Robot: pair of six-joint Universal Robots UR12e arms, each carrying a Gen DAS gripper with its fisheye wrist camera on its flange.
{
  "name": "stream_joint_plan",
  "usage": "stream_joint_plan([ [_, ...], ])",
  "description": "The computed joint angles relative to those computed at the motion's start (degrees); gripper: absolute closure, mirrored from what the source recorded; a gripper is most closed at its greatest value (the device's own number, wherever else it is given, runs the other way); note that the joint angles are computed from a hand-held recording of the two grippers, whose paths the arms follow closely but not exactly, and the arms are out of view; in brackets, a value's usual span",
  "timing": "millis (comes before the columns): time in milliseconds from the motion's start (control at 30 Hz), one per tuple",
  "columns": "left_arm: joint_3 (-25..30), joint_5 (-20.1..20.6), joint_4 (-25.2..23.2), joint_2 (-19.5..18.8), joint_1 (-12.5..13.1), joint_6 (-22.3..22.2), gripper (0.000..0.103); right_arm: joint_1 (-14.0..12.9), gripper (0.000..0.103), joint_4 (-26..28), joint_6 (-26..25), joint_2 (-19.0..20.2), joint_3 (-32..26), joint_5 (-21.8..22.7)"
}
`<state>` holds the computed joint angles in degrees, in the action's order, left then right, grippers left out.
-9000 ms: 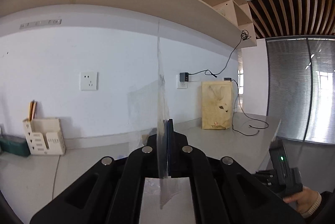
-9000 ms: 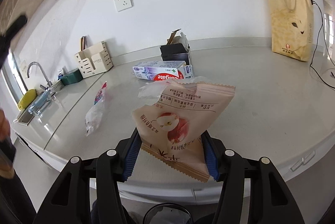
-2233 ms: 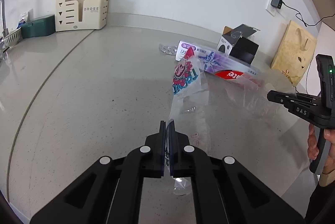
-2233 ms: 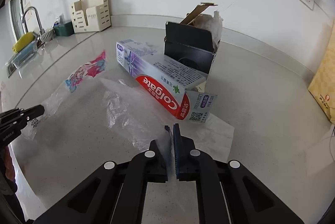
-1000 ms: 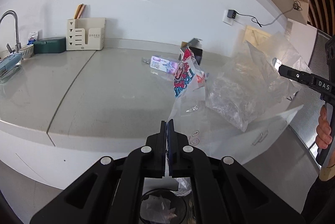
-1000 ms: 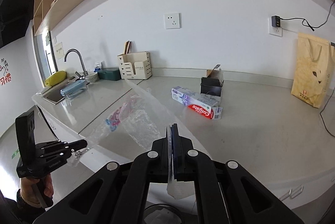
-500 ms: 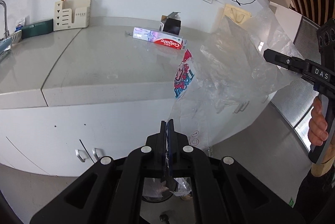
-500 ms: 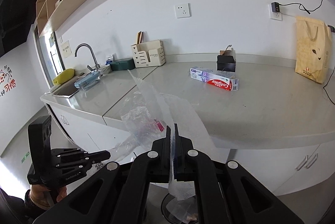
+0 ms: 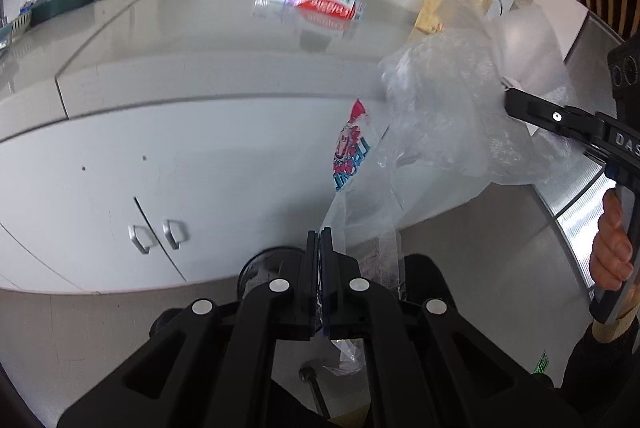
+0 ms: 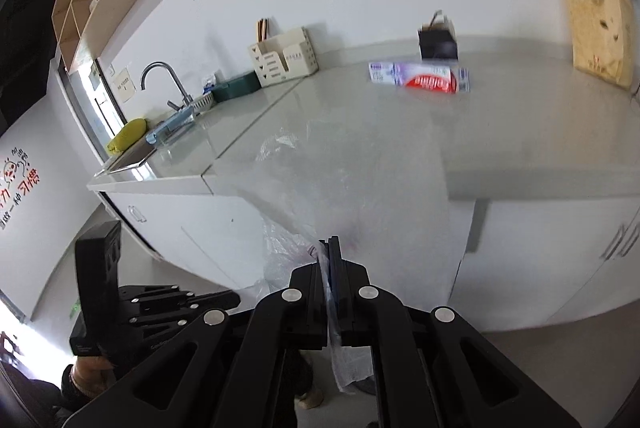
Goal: Collect trash
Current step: 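Carry the pink-printed bag and clear film down over the wastebasket with both tools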
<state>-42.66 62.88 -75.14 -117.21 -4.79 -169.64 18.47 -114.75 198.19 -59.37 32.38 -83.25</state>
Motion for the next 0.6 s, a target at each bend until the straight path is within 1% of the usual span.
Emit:
stream_joint_plan([
  [133,1.0,1.9,-3.6,-1.6,-0.5,0.4,0.101,-0.6,0.097,0.4,3.1,-1.1,4.4,1.8],
  [200,1.7,2.6,-5.7,-2.5,-0.7,0.8,0.101,-0.9,0.097,0.9,4.7,-1.4,6.5,3.9],
  [267,2.4,3.3,-7.7,-3.5,-0.7,0.7,0.101,-0.9,0.097,1.1,4.9,-1.4,8.1,4.4],
  [300,3.0,3.3,-8.8,-4.1,-0.7,0.8,0.101,-0.9,0.097,1.3,4.7,-1.3,8.5,4.1],
  [333,3.7,4.2,-10.2,-4.9,-0.8,0.7,0.101,-0.8,0.097,2.3,4.6,-1.0,8.9,3.8],
  [367,4.1,4.7,-10.7,-5.3,-0.9,0.7,0.101,-1.0,0.097,3.5,4.7,-0.6,9.1,4.4],
  [433,5.5,5.6,-13.2,-6.8,-1.1,0.9,0.101,-1.5,0.097,3.7,5.6,-0.2,10.4,6.3],
  [500,6.0,6.3,-14.8,-7.6,-1.3,0.9,0.101,-2.0,0.097,3.6,6.7,0.3,11.5,8.0],
  [600,7.6,7.6,-18.1,-9.6,-1.8,0.9,0.101,-2.7,0.097,4.4,7.9,1.6,11.9,10.5],
])
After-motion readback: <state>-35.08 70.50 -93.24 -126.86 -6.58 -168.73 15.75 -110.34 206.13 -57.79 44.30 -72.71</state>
